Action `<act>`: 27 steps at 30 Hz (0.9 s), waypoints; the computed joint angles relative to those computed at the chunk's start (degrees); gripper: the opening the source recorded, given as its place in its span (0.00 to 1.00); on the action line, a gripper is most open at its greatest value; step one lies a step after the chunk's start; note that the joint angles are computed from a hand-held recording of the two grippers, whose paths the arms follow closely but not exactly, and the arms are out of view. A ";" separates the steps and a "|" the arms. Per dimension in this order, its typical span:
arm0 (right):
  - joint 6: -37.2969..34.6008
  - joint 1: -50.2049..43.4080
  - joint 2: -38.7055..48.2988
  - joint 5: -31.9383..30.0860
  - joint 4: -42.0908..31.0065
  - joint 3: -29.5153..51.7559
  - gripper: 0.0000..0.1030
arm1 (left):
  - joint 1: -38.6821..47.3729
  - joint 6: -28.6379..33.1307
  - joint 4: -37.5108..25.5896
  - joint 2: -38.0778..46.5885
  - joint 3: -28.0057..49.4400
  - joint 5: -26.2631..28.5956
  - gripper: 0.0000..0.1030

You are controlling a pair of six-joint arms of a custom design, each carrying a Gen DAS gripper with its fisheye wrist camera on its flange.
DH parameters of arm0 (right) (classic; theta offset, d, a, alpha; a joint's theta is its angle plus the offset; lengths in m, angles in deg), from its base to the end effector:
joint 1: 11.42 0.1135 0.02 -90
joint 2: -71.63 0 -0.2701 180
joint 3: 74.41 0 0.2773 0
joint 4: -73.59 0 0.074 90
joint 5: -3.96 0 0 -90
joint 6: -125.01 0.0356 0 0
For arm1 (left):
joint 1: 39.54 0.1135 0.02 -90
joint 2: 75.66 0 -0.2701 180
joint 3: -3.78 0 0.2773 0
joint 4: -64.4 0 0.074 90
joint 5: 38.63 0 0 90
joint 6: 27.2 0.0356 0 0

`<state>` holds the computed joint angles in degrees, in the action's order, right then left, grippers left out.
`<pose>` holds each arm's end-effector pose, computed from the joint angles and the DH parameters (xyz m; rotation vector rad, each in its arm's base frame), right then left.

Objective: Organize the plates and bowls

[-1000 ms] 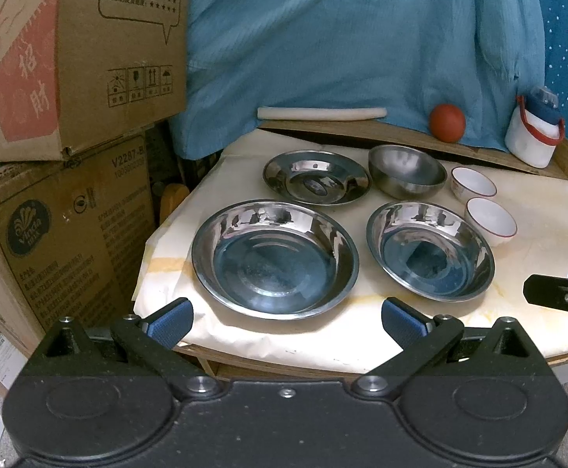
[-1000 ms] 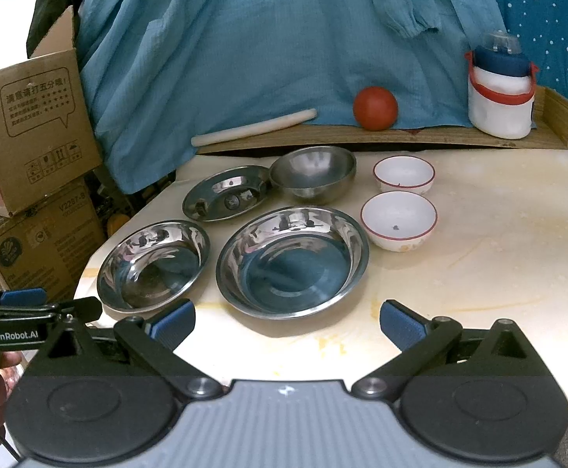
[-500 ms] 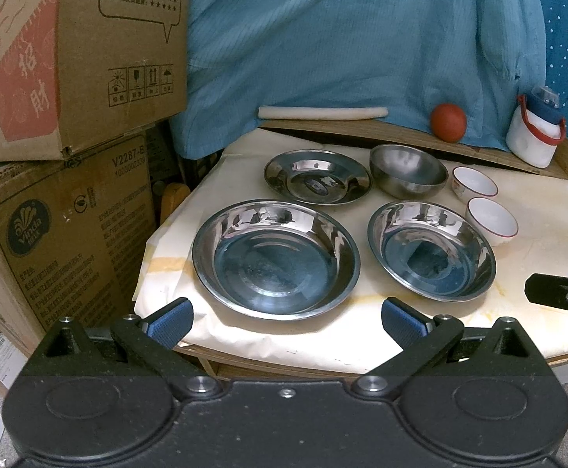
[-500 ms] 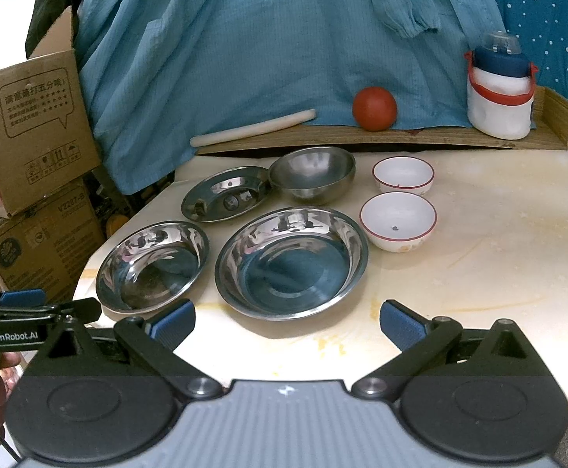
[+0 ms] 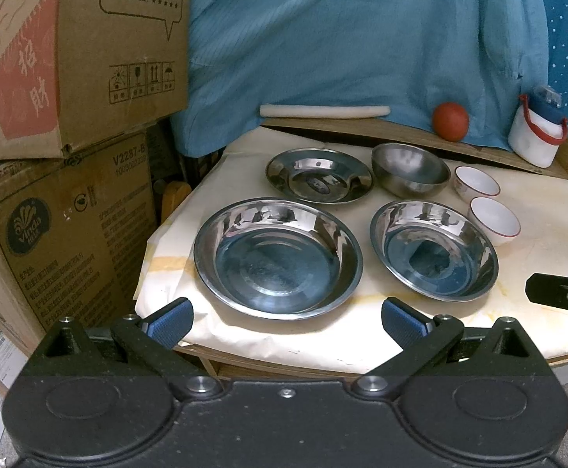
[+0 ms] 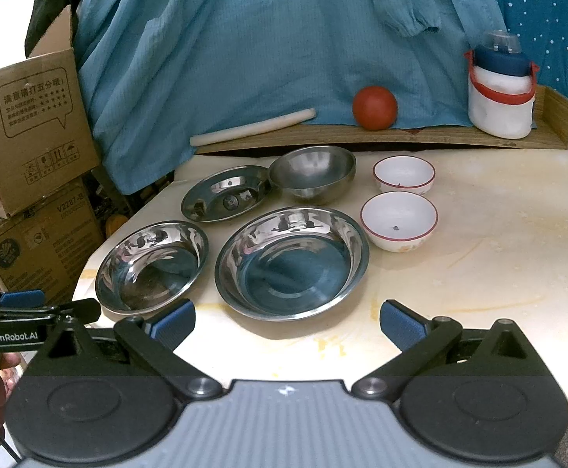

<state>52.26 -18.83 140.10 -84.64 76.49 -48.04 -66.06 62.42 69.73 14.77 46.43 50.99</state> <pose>0.2097 -0.0281 0.1096 0.4944 2.2007 0.0644 0.2589 -0.1289 0.1043 0.5220 2.2634 -0.2305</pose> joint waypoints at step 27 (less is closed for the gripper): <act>-4.92 4.21 7.95 10.96 -10.73 12.13 1.00 | 3.66 -2.17 -2.18 3.03 4.28 -2.90 0.99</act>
